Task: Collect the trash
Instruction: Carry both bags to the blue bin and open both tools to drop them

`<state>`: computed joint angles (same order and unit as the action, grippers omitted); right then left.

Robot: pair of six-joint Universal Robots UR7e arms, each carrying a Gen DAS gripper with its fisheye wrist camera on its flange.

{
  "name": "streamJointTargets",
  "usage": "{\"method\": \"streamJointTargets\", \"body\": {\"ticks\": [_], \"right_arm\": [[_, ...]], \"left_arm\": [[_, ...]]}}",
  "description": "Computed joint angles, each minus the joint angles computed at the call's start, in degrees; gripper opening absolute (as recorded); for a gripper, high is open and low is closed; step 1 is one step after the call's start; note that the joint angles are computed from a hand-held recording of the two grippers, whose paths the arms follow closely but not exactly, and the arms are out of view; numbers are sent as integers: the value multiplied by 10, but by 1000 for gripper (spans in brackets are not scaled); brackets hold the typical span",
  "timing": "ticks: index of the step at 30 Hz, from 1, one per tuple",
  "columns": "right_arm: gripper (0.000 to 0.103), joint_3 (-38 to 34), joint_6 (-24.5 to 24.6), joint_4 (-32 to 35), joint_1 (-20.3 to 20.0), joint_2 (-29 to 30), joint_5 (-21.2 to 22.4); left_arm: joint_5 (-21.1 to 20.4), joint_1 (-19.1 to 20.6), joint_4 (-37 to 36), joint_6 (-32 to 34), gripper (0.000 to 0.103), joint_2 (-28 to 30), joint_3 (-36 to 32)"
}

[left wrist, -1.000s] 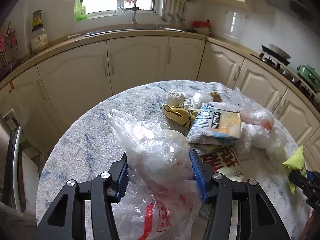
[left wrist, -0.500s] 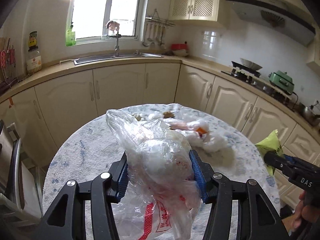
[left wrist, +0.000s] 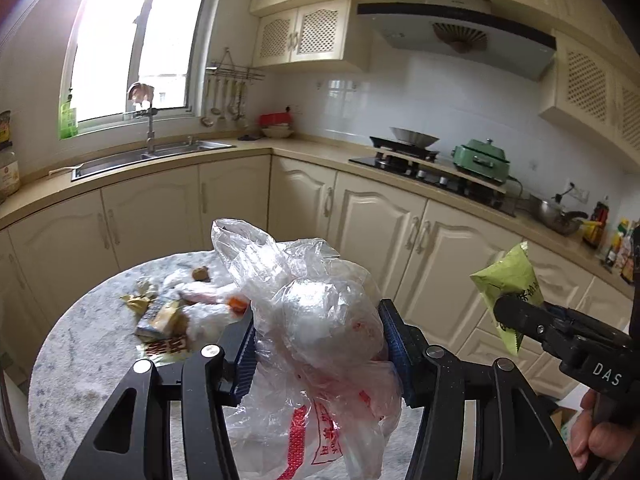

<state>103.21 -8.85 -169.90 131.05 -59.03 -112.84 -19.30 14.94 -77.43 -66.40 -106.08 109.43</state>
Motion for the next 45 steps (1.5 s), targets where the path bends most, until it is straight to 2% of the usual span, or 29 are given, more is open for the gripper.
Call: {"method": "streamJointTargets", "body": {"ticks": [5, 8, 12, 17, 22, 27, 33, 39, 41, 43, 45], "right_arm": [[39, 30, -3, -23, -11, -46, -19], [39, 50, -5, -38, -21, -74, -35], [39, 82, -3, -54, -45, -111, -62], [39, 127, 18, -53, -100, -157, -97], [39, 168, 39, -36, -173, -187, -106], [39, 199, 58, -17, -254, -190, -88], [39, 214, 70, -3, -334, -162, -70], [41, 217, 71, -5, -383, -138, -41], [41, 216, 74, -8, -393, -132, -37], [52, 217, 81, -9, -397, -130, -42], [63, 220, 87, -13, -402, -133, -39]], "left_arm": [[-16, 25, -257, 192, 51, 35, 42], [-46, 45, -392, 294, 51, 66, 57], [-99, 77, -509, 392, 51, 119, 56], [-184, 132, -586, 469, 51, 194, 35], [-267, 200, -593, 508, 51, 287, -11], [-322, 262, -569, 532, 51, 372, -59], [-351, 330, -508, 542, 51, 478, -162], [-354, 362, -454, 560, 53, 557, -252], [-349, 366, -444, 561, 59, 588, -288], [-338, 361, -436, 552, 81, 605, -307], [-328, 355, -443, 555, 91, 612, -312]]}}
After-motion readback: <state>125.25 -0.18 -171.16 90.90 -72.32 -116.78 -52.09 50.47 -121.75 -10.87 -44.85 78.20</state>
